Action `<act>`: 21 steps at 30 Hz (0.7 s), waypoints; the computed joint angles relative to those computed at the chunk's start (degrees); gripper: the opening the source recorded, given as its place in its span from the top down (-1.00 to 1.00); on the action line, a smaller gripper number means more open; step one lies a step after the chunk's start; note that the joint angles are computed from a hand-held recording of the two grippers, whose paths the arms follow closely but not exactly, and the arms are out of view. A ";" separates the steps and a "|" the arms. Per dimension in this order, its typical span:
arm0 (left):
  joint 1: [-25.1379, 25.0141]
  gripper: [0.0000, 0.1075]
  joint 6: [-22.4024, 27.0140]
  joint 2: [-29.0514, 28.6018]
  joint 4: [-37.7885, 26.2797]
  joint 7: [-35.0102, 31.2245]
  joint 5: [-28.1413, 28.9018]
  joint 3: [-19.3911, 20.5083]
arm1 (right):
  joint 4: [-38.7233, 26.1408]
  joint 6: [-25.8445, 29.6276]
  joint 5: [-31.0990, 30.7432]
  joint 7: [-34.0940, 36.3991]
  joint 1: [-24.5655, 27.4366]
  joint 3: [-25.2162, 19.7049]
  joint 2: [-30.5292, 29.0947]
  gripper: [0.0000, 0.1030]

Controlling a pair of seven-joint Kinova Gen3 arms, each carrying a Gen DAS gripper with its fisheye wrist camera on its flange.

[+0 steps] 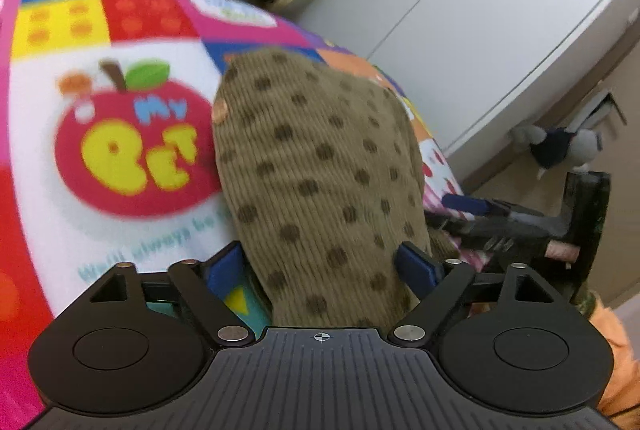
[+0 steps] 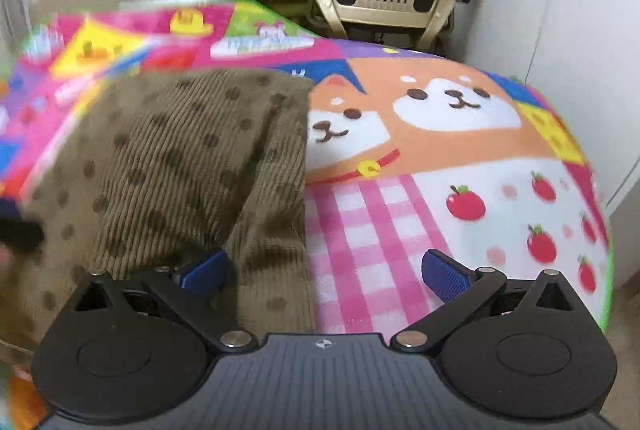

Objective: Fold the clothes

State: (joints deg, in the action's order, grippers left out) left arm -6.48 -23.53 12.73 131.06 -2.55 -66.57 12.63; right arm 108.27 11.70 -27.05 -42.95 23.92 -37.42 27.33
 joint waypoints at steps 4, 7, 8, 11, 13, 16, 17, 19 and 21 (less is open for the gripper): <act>0.19 -0.69 -1.52 1.88 -0.24 -1.46 1.13 0.30 | -4.79 9.29 -9.17 3.58 10.25 -8.01 6.23 -1.00; 2.24 -0.57 1.12 1.94 -0.78 -5.19 5.67 0.38 | -7.34 11.61 -10.33 5.50 10.75 -10.40 10.84 -1.00; 2.34 -0.47 1.99 1.77 -0.83 -6.21 6.75 0.74 | -7.62 11.40 -10.87 6.20 9.26 -9.51 10.95 -1.00; 0.56 -0.25 2.89 1.46 -0.96 -7.73 6.91 2.40 | -8.74 11.28 -12.28 8.06 5.15 -7.09 11.46 -1.00; -0.52 -0.17 3.16 1.11 -1.06 -8.46 6.29 2.84 | -10.73 14.45 -13.13 8.78 4.37 -7.21 12.63 -0.98; -0.10 -0.11 4.65 -0.10 -1.35 -13.69 9.22 1.29 | -14.18 17.63 -13.76 10.65 0.37 -6.23 13.72 -0.97; -0.18 -0.10 5.21 -0.47 -1.43 -15.52 10.78 0.61 | -15.54 17.86 -13.56 11.25 -1.94 -5.63 13.83 -0.98; -0.83 -0.06 5.81 -1.23 -1.36 -20.08 15.32 -0.76 | -18.66 18.35 -13.22 12.15 -6.69 -4.23 14.23 -0.98; 0.94 -0.03 6.18 -2.51 -1.48 -23.98 19.98 -5.68 | -22.25 17.66 -14.15 12.28 -11.40 -3.12 15.11 -0.97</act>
